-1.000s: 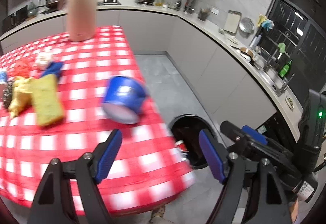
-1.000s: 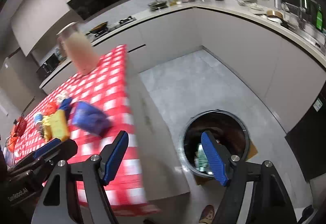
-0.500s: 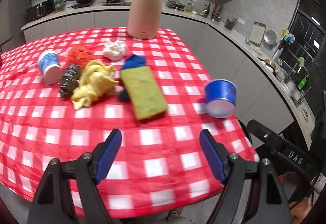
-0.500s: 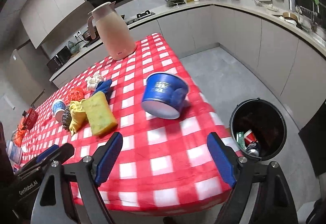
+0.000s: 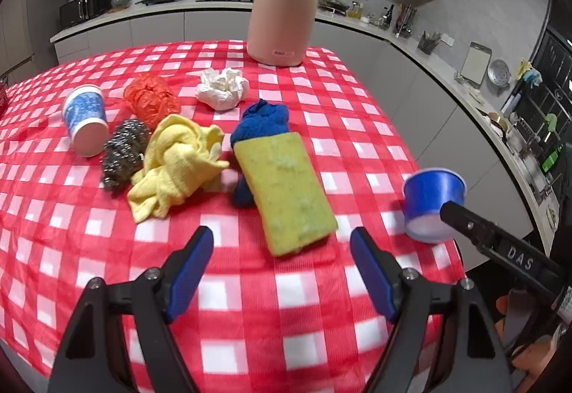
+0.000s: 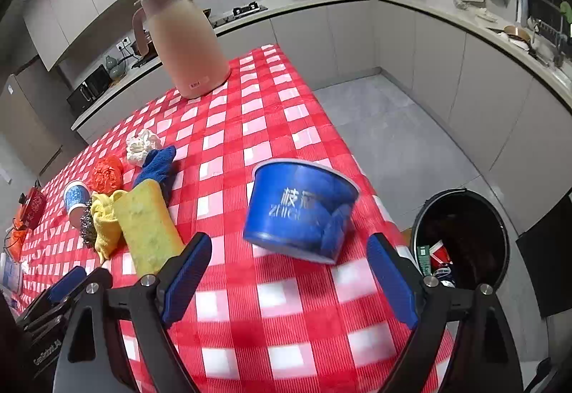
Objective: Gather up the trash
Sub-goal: 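Grasp the yellow sponge with the left tool while the right tool grasps the blue paper bowl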
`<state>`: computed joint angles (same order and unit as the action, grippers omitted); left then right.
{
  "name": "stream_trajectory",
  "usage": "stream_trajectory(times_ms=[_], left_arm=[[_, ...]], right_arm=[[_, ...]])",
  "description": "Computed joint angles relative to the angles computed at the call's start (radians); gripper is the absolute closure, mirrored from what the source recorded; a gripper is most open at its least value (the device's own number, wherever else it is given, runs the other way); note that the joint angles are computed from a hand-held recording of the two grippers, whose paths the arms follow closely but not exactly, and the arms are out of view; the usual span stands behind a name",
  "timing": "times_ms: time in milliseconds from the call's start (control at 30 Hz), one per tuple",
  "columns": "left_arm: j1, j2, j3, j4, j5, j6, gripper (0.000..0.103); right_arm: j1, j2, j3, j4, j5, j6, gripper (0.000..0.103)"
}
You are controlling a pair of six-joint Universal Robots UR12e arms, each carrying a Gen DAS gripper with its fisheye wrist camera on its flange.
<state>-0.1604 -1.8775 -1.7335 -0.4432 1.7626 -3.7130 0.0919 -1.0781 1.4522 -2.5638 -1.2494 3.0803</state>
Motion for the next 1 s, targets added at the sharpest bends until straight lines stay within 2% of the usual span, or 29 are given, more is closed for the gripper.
stream_trajectory(times_ms=[333,467,533,733,867,1000], left_arm=[[0.018,-0.039,0.039,-0.059,-0.02,-0.001,0.023],[0.024,-0.049,0.049,-0.074,-0.03,-0.013,0.023],[0.028,-0.054,0.052,-0.082,-0.043,-0.029,0.023],[0.038,-0.073,0.069,-0.103,-0.079,-0.062,0.023],[0.036,-0.09,0.088,-0.108,-0.073,-0.063,0.018],[0.036,-0.095,0.086,-0.086,-0.084,-0.064,0.019]], right_arm=[[0.013,0.058,-0.081,0.088,-0.028,-0.014,0.013],[0.012,0.067,-0.088,0.084,-0.012,-0.016,0.014],[0.011,0.07,-0.089,0.073,-0.006,-0.026,0.024],[0.014,0.078,-0.095,0.056,0.001,-0.059,0.024],[0.018,0.085,-0.113,0.082,0.0,-0.094,0.023],[0.014,0.089,-0.12,0.1,0.023,-0.104,0.023]])
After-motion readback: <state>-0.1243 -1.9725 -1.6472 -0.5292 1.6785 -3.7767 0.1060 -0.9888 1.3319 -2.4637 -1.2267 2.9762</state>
